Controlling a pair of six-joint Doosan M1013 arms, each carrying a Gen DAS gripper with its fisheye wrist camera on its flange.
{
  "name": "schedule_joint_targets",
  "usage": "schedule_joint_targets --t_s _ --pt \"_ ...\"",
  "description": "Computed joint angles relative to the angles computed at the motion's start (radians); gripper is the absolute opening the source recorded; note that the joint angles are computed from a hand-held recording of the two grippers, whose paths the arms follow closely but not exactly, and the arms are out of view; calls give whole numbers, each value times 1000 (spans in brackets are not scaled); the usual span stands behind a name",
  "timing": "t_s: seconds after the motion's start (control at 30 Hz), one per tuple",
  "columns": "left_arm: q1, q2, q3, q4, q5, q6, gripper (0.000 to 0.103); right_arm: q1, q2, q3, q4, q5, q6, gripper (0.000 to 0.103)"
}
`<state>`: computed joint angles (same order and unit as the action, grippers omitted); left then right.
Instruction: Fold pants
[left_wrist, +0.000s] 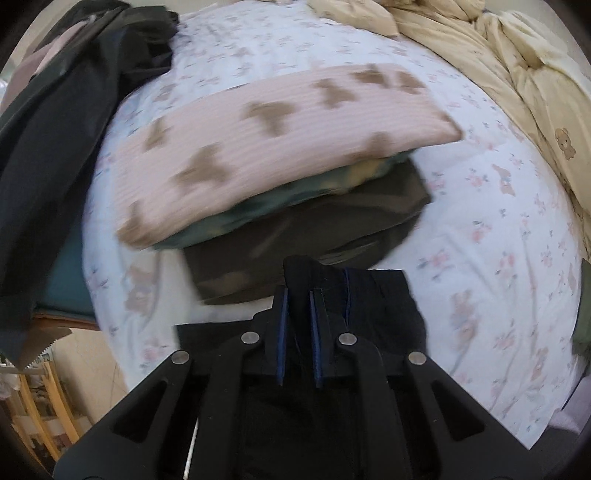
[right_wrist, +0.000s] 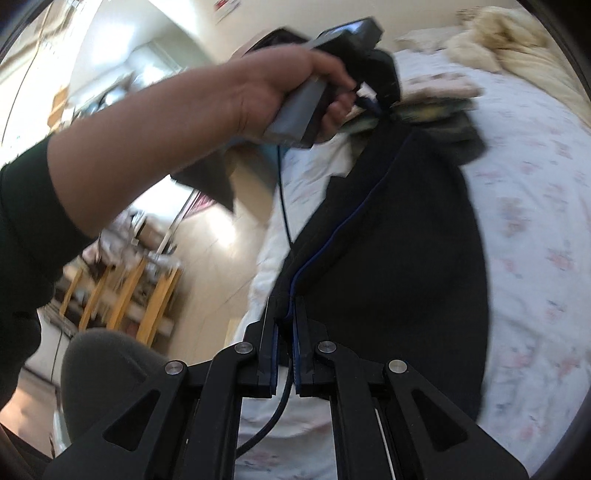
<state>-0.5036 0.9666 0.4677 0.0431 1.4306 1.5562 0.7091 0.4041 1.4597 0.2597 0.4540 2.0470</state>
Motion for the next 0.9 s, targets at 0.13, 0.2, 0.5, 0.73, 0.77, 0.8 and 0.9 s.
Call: schedule_joint_targets --t_s 0.13,0.2,0.5,0.73,0.77,0.8,0.9 --pt "43 -34 99 -1 -47 34 9 22 73 -94 65 62 -99 5" --pt "58 -44 144 3 -73 38 9 29 109 -139 77 97 -125 5" --pt "114 -43 224 -59 -123 23 9 41 227 -279 109 230 -179 5" --pt "133 -52 266 -56 -153 22 11 36 251 -303 120 271 -203 4" --pt "135 -53 273 -54 -158 10 12 30 251 -302 125 281 -206 4" --pt "136 -57 285 -55 -174 9 12 28 252 -300 132 285 -206 4" --pt "134 -78 331 -15 -243 16 40 25 253 -294 136 288 -209 4"
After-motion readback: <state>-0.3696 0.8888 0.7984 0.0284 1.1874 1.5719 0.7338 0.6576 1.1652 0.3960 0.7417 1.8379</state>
